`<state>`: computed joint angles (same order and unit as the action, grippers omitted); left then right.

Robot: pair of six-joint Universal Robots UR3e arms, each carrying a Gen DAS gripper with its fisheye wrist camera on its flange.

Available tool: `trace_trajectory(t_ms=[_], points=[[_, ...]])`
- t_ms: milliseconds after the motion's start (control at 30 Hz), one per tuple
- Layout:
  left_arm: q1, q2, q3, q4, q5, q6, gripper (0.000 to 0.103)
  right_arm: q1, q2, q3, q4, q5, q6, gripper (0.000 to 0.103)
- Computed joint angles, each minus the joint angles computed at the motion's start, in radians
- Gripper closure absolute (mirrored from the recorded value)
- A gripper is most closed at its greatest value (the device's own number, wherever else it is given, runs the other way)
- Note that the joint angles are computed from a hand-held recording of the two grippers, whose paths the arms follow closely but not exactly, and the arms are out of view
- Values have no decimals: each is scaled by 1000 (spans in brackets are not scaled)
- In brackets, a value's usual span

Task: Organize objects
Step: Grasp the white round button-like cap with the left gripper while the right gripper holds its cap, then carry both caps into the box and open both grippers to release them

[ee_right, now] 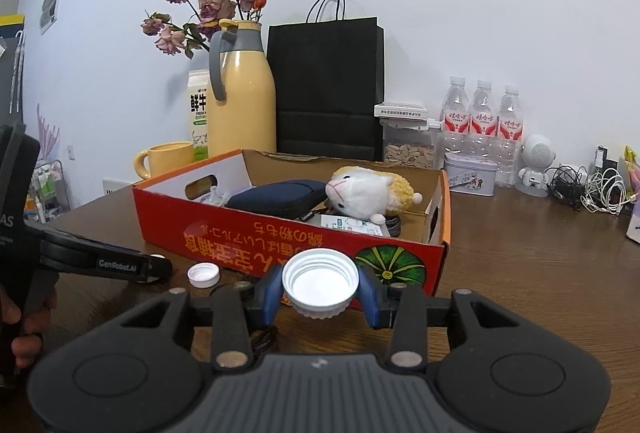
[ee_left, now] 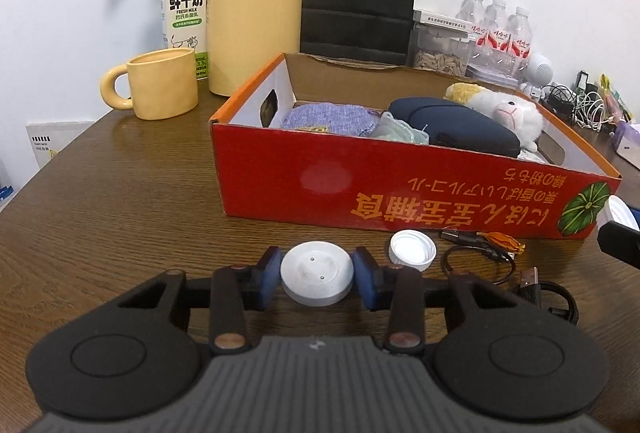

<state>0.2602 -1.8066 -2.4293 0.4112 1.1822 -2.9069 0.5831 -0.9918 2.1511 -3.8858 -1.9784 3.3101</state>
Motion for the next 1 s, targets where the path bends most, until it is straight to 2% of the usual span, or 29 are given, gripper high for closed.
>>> trace_trajectory(t_ms=[267,500,767,1000], points=[[22,12,-42,75,-35,-11,63,1,7,0,-12,-4,-9,64],[68,122,-43,22,-124,-1,63,16,-23,-13,-10,0,-49,64],[39,147,83,-8,-142,-44,63,13,-51,-142,115,27,-126,64],[-11,76,229,-24,-126,-92,63,-16,-3,-365,277,66,-165,64]])
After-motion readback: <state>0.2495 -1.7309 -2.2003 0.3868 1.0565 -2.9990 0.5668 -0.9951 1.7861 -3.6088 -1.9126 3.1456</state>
